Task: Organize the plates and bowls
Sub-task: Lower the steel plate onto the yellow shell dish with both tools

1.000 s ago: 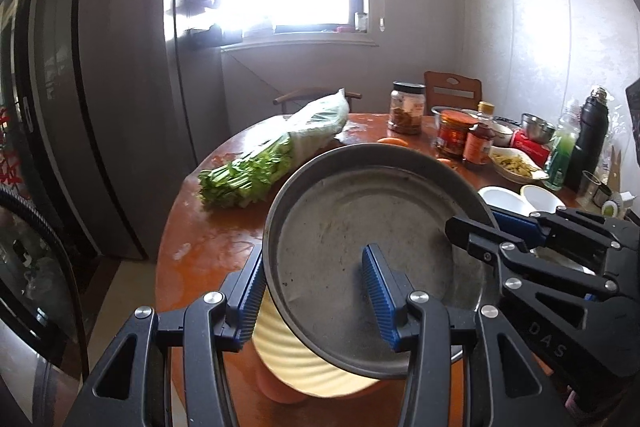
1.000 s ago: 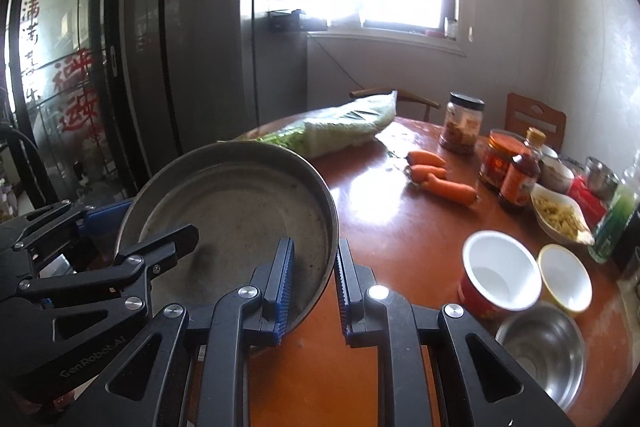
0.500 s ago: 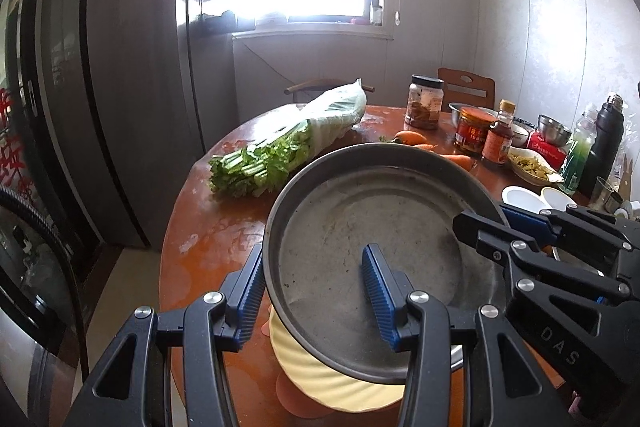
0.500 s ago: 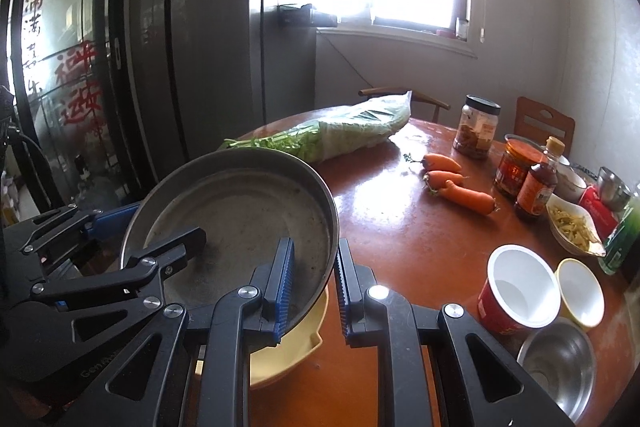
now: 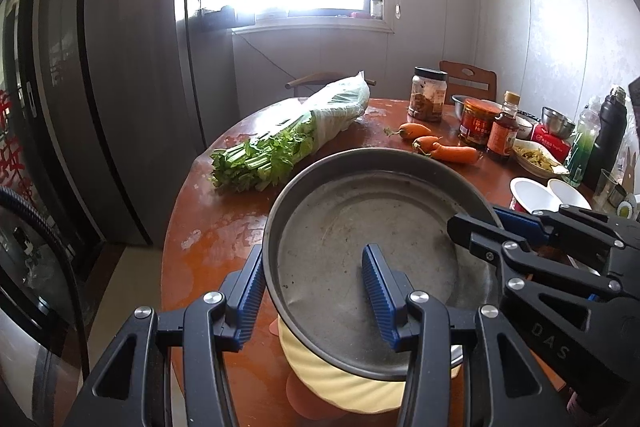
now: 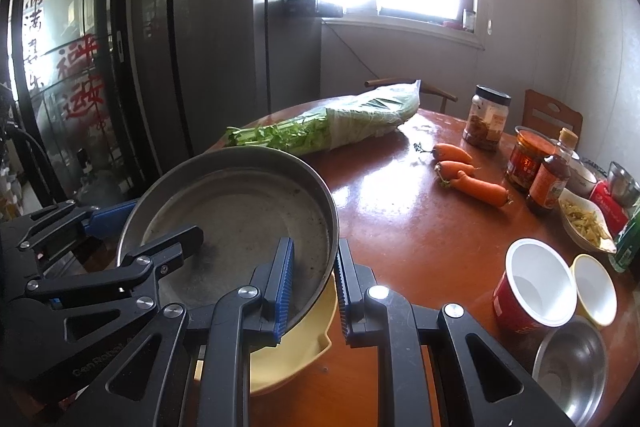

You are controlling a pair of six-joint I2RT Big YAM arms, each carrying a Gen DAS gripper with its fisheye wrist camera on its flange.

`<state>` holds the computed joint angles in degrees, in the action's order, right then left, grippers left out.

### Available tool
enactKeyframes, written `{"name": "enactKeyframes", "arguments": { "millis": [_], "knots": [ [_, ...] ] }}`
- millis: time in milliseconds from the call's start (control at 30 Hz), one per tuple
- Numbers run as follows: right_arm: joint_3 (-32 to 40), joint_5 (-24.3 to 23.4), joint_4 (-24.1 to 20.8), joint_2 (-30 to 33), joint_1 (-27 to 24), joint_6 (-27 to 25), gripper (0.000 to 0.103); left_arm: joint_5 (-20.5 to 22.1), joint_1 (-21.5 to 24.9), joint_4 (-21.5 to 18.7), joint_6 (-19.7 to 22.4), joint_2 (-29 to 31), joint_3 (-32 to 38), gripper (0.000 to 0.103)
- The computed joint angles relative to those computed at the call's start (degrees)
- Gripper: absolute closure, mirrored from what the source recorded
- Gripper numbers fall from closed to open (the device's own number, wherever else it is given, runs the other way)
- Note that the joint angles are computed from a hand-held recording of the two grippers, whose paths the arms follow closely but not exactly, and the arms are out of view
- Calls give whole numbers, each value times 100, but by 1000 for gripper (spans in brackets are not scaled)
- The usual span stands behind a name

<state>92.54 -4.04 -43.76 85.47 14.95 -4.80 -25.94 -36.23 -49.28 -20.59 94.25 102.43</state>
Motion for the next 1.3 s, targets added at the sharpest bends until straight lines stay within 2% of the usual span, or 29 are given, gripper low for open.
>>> {"name": "enactKeyframes", "arguments": {
  "millis": [300,633,1133,1300],
  "knots": [
    [36,-111,-70,200,4,-64,83,-2,51,-47,-105,45,-56,54],
    [38,-89,-151,455,43,-97,83,239,157,-66,-157,152,-173,54],
    [-171,73,-57,392,39,-322,83,313,72,1,-217,73,-423,54],
    [-216,148,-37,351,70,-381,83,221,14,-21,-203,48,-469,54]
  ]
}}
